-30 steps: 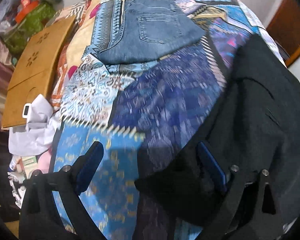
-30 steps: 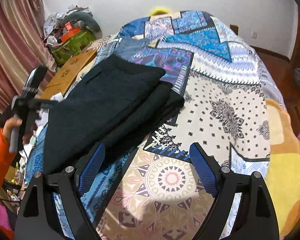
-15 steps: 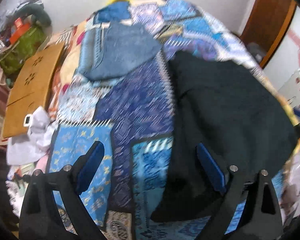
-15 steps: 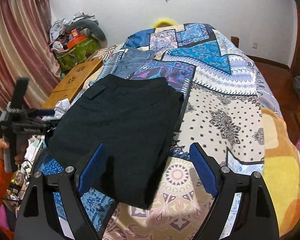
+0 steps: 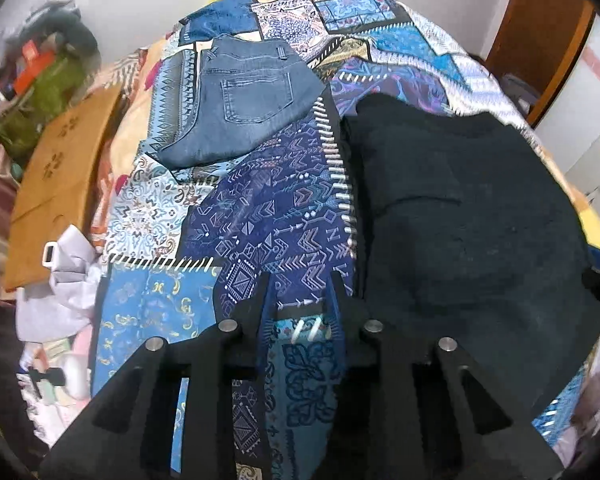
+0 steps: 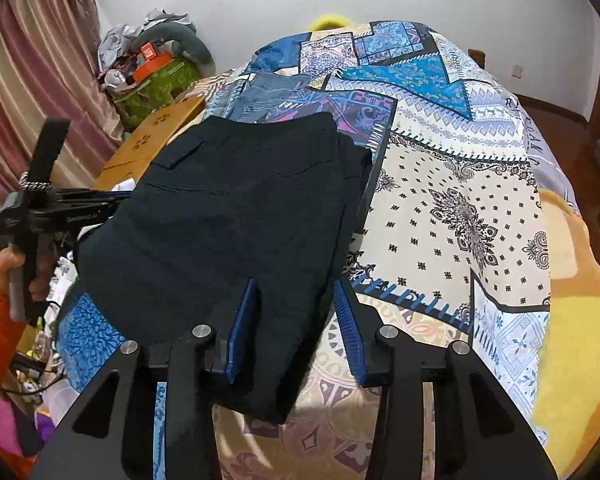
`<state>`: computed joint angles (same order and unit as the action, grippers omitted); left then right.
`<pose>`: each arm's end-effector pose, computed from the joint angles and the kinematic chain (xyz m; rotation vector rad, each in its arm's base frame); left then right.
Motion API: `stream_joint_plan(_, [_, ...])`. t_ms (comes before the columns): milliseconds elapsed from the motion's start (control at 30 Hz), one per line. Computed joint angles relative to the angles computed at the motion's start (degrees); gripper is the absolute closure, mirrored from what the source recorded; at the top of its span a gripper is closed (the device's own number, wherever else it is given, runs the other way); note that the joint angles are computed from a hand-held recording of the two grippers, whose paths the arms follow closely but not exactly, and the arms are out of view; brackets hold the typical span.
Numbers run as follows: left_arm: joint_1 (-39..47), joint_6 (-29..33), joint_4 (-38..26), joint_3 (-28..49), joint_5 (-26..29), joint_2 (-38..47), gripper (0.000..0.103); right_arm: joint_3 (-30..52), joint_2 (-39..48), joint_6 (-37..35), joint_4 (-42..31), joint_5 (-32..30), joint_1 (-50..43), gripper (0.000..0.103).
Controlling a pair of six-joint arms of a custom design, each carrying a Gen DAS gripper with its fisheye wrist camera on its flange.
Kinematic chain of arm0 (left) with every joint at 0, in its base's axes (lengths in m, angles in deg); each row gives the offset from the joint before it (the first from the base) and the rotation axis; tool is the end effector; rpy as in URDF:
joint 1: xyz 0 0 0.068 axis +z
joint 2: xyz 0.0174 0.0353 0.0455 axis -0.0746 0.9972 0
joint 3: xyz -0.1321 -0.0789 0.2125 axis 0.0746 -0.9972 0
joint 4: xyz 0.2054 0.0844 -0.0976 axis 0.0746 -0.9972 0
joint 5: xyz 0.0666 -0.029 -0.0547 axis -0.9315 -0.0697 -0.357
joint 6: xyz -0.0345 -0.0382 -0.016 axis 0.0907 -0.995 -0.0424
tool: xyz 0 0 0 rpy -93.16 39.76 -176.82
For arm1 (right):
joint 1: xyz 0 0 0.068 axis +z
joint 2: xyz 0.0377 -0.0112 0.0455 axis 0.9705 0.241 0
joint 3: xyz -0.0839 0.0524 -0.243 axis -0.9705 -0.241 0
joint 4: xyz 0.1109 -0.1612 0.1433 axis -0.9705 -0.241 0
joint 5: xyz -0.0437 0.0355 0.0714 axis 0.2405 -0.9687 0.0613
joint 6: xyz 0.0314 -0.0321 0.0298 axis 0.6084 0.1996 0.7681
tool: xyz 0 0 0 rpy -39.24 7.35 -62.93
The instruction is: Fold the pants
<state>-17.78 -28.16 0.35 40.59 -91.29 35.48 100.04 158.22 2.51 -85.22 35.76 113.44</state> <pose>0.2912 -0.0674 0.1899 0.0770 2.6761 -0.0349 0.2247 0.1749 0.2017 -0.4205 2.4742 0.5121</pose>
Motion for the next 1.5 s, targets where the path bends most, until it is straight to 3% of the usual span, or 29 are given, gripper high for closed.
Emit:
stream_joint_plan(133, [0.53,2.19,-0.34,2.58,0.56,-1.91,0.07,1.66,-1.1,-0.34,-1.46,-0.73,-2.34,0.066])
stream_joint_plan(200, [0.82,2.52,-0.57,5.66,2.02,-0.8,0.05,3.52,-0.24,-0.47,-1.79,-1.67,-4.04,0.063])
stream_joint_plan(267, [0.7,2.8,-0.31,8.77,3.72,1.03,0.045,5.89,1.57,-0.72,-2.07,-1.68,-5.07,0.058])
stream_joint_plan(433, [-0.71,3.81,-2.58,18.44,7.26,9.22,0.045,14.6,9.5,-4.09,-2.48,-2.89,-6.97,0.058])
stream_joint_plan(633, [-2.6,5.31,-10.0,31.07,8.32,22.07,0.045,26.11,20.48,-7.55,-5.17,-3.67,-7.51,0.058])
stream_joint_plan(667, [-2.87,5.82,-10.55,32.02,8.31,23.16,0.04,27.6,21.96,-7.73,-5.65,-2.95,-7.42,0.058])
stream_joint_plan(800, [-4.0,7.49,-8.82,32.0,6.77,23.89,0.039,32.6,27.0,-8.93,-8.94,-3.55,-7.89,0.058])
stream_joint_plan(833, [-4.08,7.63,-7.96,31.55,6.46,23.69,0.042,33.72,28.18,-9.62,-9.95,-4.05,-7.91,0.058])
stream_joint_plan(900, [-4.83,7.16,-5.81,30.73,2.22,23.67,0.058,33.04,28.59,-11.43,-9.35,-4.23,-7.59,0.065])
stream_joint_plan(1000, [-4.59,6.44,-4.09,30.29,0.76,24.21,0.063,30.4,27.74,-11.46,-6.76,-3.78,-7.47,0.065])
stream_joint_plan(1067, [-4.9,6.15,-2.62,29.89,-3.46,24.96,0.065,29.47,27.64,-10.45,-5.74,-4.94,-8.04,0.065])
stream_joint_plan(1200, [-3.27,5.01,-2.96,30.07,-0.64,24.59,0.065,29.52,27.21,-8.5,-6.32,-5.49,-8.34,0.065])
stream_joint_plan(1367, [-4.31,6.36,-0.15,24.67,-3.71,17.6,0.064,28.6,23.27,-9.32,-8.34,-0.63,-7.0,0.065])
stream_joint_plan(1433, [-4.21,6.6,0.39,22.51,-2.89,14.07,0.058,27.27,20.59,-9.35,-8.41,0.96,-6.54,0.064])
stream_joint_plan(1500, [-3.91,6.18,0.87,20.74,-1.66,11.16,0.043,25.63,17.64,-8.89,-8.08,1.67,-6.26,0.055])
